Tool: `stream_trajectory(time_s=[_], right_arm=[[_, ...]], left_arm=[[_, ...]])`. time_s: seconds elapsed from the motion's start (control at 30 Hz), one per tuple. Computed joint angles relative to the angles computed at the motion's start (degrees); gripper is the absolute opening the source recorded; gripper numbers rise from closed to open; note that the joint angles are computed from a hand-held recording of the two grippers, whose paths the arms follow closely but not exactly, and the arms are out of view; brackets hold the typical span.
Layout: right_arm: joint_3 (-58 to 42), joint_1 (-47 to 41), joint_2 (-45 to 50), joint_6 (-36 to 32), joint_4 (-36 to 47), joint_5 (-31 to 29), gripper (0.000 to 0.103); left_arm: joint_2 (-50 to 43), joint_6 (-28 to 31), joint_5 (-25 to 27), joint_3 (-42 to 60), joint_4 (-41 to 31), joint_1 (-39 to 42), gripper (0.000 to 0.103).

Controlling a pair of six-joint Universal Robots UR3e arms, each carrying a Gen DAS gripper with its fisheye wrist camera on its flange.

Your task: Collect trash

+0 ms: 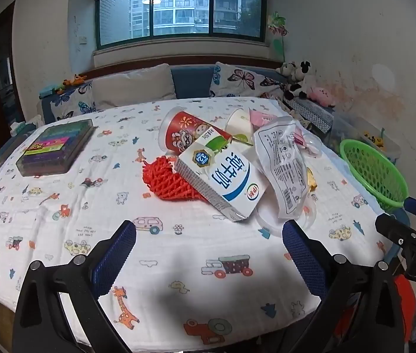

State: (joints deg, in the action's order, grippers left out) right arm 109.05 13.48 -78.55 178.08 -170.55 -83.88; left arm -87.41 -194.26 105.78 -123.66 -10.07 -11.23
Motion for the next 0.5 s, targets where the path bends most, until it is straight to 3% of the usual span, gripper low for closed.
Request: stream_trajectory(time_s=[0.2,0.3,0.5], right_arm=[[1.45,-0.46,-0.81,0.29,-1.81,0.68,0.098],[0.77,-0.19,-0.17,0.38,-1.55,0.03,0.098],[1.19,-0.91,-0.61,0.90,-1.68,0.24,0.098]], left_arm=[[-0.46,0.36,-0.26,1.62,-1.30,0.91,0.097],[-1.11,-0.44,2.30,-0.37,3.45,-0.97,0.097],[-0.88,-0.64,2.39,0.33,2.75,-1.13,0.097]])
